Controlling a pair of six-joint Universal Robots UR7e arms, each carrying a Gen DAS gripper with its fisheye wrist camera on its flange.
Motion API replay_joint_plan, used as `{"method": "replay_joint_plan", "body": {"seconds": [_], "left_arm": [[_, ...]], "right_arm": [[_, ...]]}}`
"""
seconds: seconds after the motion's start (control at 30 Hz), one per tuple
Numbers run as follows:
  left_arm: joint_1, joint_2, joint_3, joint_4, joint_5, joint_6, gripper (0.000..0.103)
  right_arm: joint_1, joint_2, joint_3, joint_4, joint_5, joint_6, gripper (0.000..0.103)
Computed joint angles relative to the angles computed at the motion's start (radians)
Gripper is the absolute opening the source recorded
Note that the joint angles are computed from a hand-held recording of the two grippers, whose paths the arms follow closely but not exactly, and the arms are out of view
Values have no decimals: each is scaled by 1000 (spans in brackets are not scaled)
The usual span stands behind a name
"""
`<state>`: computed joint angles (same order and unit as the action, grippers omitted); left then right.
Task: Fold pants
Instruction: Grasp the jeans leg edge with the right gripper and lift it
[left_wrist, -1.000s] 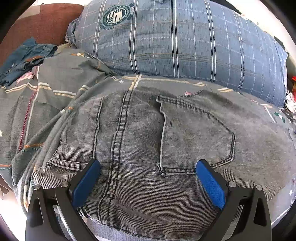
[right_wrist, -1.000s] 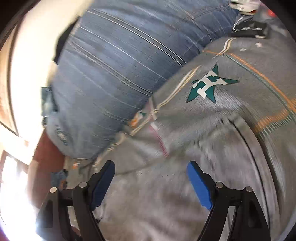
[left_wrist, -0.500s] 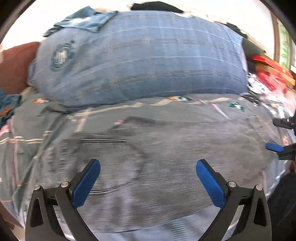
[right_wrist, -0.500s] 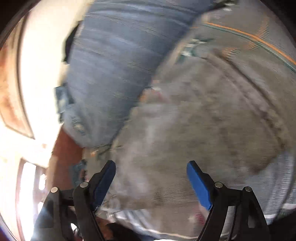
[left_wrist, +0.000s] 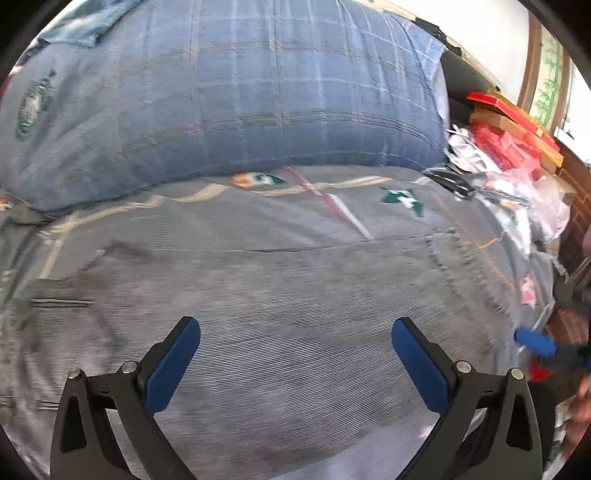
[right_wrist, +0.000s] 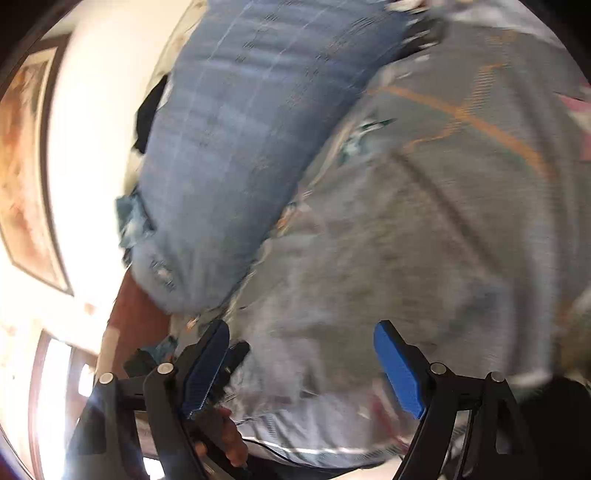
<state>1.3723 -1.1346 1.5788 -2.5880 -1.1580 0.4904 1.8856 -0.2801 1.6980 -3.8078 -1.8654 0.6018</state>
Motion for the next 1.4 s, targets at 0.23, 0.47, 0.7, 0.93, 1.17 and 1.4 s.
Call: {"method": "replay_joint_plan", "body": {"seconds": [0.23,0.47,0.7,0.93,1.17,1.4], "left_arm": [[-13,92,-79,161,9,-106,103],[-12,132,-98,175,85,-84,103],[-11,130,-94,168,91,-70,103],[-20,129,-87,154,120,-75,103],[-24,83,-43,28,145,-32,103],[-8,109,-59,51,199,-22,103]], "right_arm": [[-98,-97,183,-58,76,194,82],[-125,-81,118,44,112,215,81],[-119,-78,97,64,9,237,75],[-121,-95,98,131,-31,243,36],[-100,-103,100,163,-84,264,36],[-89,-98,69,213,-114,297,37]]}}
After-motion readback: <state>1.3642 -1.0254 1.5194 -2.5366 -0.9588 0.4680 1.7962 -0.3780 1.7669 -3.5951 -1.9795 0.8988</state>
